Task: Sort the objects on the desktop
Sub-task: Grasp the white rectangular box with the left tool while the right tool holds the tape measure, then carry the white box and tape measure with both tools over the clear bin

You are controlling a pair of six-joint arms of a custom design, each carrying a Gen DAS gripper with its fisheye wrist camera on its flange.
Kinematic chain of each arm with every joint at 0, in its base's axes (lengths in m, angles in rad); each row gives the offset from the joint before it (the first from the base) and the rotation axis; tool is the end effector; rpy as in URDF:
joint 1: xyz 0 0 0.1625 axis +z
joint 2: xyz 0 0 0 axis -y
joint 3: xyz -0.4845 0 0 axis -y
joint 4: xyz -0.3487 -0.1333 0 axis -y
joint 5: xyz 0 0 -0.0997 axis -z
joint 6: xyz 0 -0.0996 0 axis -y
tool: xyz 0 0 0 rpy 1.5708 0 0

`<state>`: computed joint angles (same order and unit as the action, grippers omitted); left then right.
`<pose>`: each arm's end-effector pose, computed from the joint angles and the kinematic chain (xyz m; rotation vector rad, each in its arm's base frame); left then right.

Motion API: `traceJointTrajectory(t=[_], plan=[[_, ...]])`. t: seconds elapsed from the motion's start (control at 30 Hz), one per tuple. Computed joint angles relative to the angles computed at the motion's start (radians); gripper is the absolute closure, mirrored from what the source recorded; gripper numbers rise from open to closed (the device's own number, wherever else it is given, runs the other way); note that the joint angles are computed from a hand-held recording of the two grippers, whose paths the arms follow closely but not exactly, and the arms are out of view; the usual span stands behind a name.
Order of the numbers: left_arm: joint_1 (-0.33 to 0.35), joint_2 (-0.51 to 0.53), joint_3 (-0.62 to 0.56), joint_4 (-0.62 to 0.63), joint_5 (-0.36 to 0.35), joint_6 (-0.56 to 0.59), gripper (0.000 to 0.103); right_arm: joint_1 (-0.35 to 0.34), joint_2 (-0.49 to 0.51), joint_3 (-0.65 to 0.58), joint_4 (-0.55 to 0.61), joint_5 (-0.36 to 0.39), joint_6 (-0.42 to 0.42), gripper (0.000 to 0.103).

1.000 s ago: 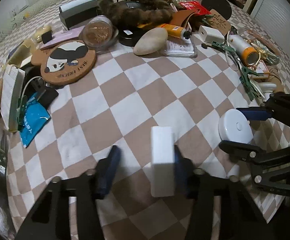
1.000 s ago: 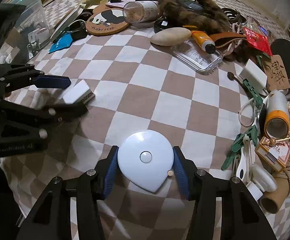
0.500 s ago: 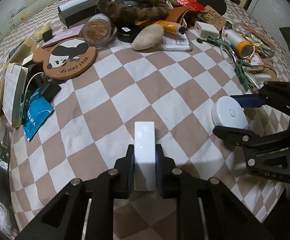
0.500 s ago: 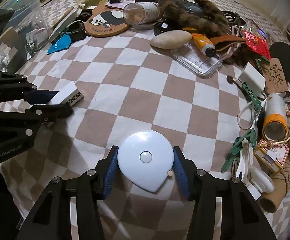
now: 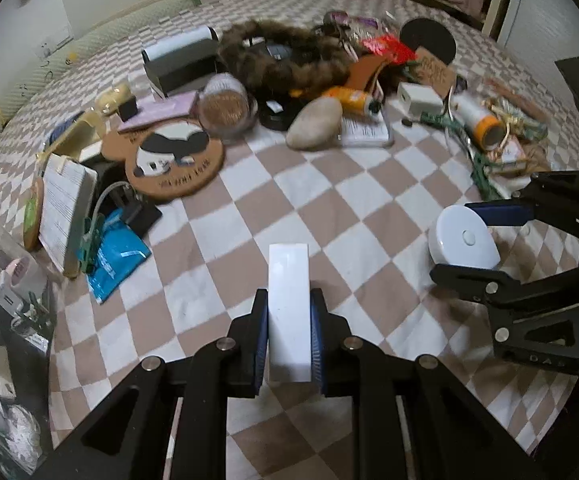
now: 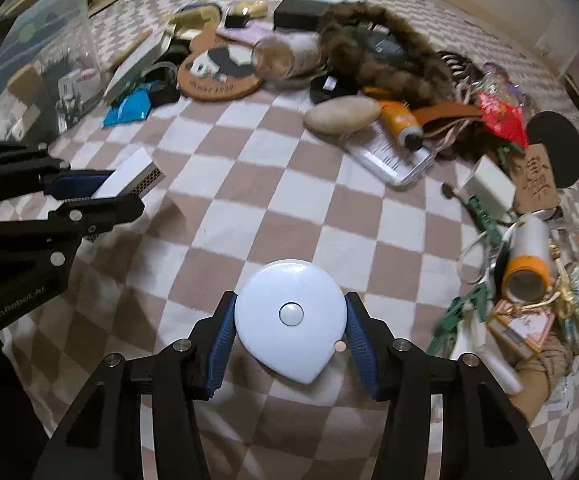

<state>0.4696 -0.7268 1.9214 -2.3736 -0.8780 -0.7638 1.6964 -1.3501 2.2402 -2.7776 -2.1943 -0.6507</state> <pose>-0.4041 -0.4259 0.0512 0.5712 2.3323 -0.4111 0.1304 -0.4325 0.3185 0.8127 -2.3216 0.1734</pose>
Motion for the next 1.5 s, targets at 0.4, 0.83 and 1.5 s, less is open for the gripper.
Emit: traceJointTrajectory(t=[0.4, 0.83, 1.5], plan=[[-0.032, -0.047, 0.007, -0.049, 0.104, -0.006, 0.084, 0.068, -0.036, -0.074, -0.028, 0.037, 0.036, 0.050], [-0.094, -0.133, 0.018, -0.113, 0.219, 0.009, 0.084, 0.186, -0.054, -0.143, -0.092, 0.077, 0.056, 0.050], [-0.188, -0.370, -0.002, 0.242, 0.448, -0.203, 0.084, 0.369, 0.026, -0.225, -0.206, 0.160, 0.093, 0.050]])
